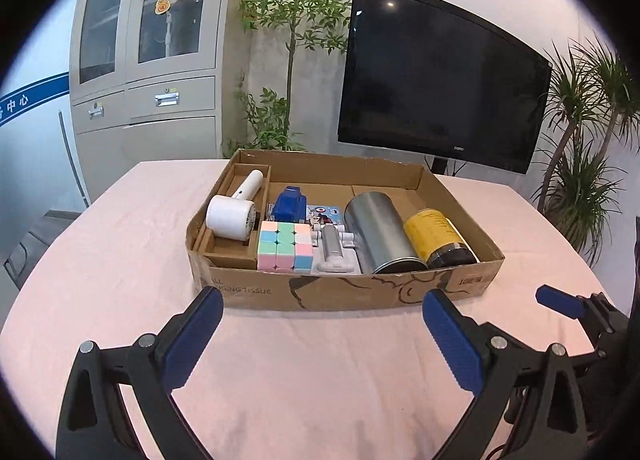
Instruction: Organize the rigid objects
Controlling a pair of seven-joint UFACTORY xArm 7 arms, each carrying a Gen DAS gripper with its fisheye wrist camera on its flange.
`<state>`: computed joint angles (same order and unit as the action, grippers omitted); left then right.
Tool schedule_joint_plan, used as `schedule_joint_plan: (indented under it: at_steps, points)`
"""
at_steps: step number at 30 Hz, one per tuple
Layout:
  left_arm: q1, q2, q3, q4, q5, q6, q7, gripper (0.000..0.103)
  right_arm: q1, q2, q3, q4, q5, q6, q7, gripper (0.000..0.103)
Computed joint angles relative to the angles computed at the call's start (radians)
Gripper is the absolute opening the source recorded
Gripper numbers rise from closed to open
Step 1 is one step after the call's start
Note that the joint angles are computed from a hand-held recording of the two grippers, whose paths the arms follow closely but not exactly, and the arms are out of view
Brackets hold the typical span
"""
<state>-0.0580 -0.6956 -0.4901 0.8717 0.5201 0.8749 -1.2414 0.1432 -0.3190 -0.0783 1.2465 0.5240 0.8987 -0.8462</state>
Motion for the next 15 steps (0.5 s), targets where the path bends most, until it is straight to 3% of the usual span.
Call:
schedule_joint_plan:
  at_steps: [8, 15]
  points:
    - [-0.002, 0.024, 0.007, 0.02, 0.003, 0.021, 0.02, 0.1, -0.001, 0.009, 0.001, -0.003, 0.015, 0.005, 0.011, 0.102]
    - [-0.008, 0.078, -0.007, 0.033, 0.015, 0.026, -0.029, 0.1, -0.005, 0.003, 0.012, -0.025, -0.006, -0.012, 0.038, 0.102]
